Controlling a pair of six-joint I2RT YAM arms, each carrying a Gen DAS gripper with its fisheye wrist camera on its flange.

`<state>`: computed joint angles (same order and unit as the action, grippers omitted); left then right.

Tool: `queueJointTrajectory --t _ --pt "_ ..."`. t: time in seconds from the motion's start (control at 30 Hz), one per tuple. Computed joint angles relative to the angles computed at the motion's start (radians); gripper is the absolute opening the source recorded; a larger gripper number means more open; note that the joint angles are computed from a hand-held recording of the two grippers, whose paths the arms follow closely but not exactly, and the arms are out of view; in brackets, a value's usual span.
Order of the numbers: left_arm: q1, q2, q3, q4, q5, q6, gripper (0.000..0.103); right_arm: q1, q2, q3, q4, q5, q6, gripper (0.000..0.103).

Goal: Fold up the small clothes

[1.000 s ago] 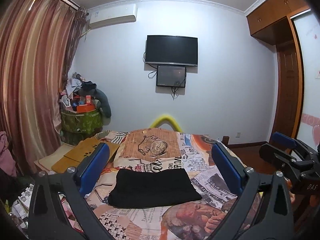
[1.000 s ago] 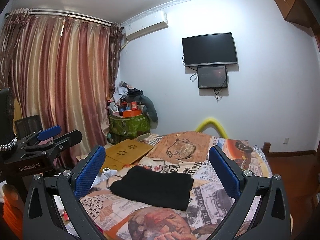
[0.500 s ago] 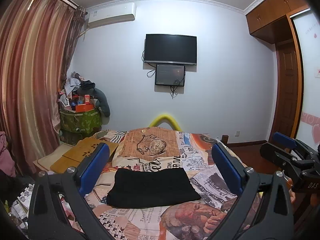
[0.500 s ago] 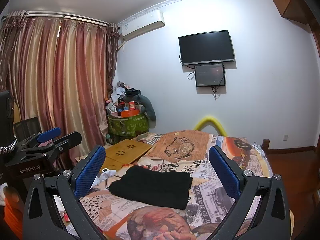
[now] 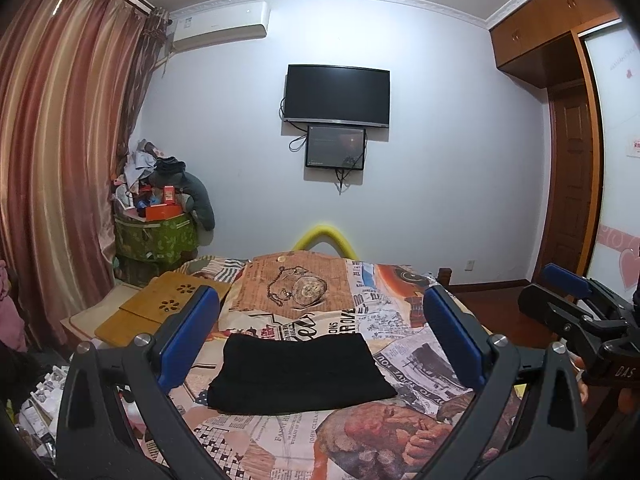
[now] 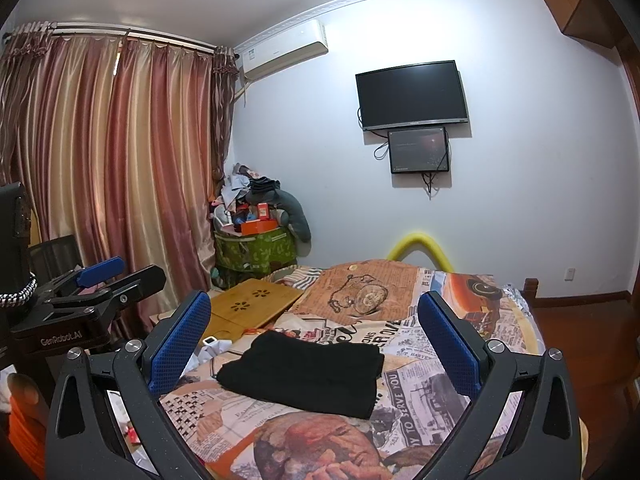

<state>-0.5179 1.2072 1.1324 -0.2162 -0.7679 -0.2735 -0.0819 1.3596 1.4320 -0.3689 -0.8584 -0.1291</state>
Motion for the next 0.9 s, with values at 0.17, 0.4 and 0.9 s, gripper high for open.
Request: queueJointTrajectory --t 0.17,0.4,0.9 --pt "-0.005 0.010 0.009 -0.003 0.007 0.018 0.103 0.004 -0.007 -0.006 0.007 0.010 0.004 0.103" --pt "-0.005 0.010 0.013 -0.012 0.025 0.019 0.103 0.010 -0.009 -0.004 0.004 0.019 0.005 0.103" --pt "0.023 0.022 0.034 -0.045 0.092 -0.001 0.103 0.018 -0.010 0.009 -0.019 0.032 -0.008 0.103"
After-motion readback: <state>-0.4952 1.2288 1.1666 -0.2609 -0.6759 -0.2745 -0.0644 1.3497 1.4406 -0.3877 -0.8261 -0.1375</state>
